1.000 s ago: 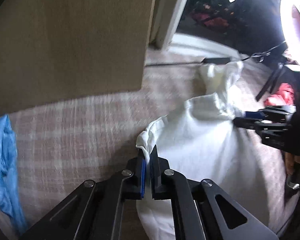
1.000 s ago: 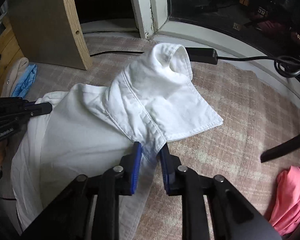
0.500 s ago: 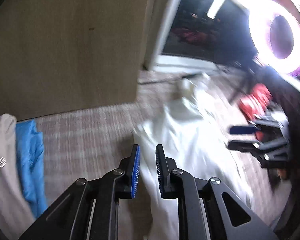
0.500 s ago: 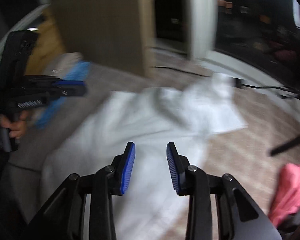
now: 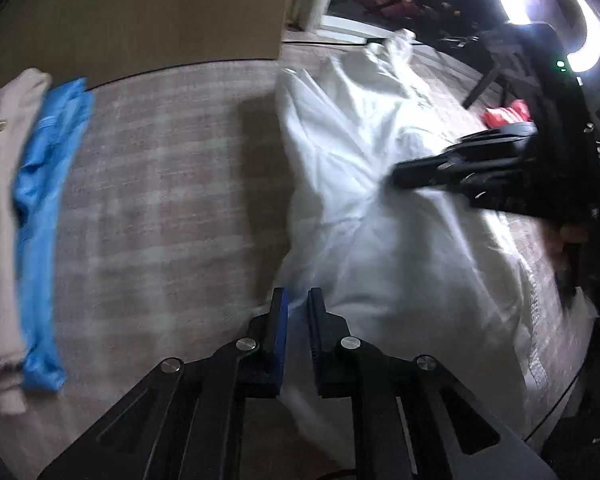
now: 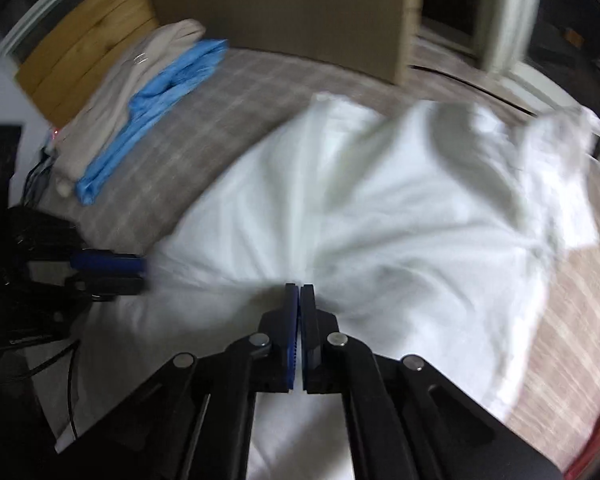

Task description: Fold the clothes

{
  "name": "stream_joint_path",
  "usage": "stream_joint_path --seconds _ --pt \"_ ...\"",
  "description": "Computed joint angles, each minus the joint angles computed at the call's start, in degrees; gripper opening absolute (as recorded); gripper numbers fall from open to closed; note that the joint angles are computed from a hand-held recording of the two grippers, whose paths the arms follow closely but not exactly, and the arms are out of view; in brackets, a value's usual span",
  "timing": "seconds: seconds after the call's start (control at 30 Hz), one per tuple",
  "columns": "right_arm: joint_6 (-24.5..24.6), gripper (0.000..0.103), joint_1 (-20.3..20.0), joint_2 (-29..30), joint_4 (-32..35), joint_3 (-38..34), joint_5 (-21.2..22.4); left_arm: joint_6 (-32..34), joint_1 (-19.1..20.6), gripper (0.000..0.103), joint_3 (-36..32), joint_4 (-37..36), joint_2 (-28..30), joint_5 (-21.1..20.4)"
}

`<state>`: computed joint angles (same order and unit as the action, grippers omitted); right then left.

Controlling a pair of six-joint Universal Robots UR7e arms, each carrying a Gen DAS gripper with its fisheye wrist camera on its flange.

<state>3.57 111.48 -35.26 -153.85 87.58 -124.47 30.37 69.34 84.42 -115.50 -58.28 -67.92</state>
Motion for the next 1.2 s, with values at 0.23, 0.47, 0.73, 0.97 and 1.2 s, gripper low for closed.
stream_joint_path --seconds 0.23,0.47,0.73,0.97,1.2 --pt "1.4 0.004 4.8 -7.9 -3.1 10.8 6.0 -1.0 -0.6 0.008 4.2 7.1 -11.2 -5.4" --pt "12.4 0.005 8.6 -12.4 -5.7 24.1 17.8 -2.7 -3.9 0.008 9.9 19.2 -24.4 -8.6" --pt "38.3 0.069 22.3 -19.3 -8.7 33.0 -1.1 0.2 -3.9 0.037 6.5 27.6 -31.9 -8.9" --pt "63.6 0.069 25.7 -12.2 -1.1 35.9 -8.5 -4.2 2.9 0.036 14.1 26.8 -27.6 -4.2" --pt "73.6 0.069 27.9 -6.9 2.7 33.6 -10.8 -1.6 2.7 0.037 19.5 25.6 -29.3 -4.8"
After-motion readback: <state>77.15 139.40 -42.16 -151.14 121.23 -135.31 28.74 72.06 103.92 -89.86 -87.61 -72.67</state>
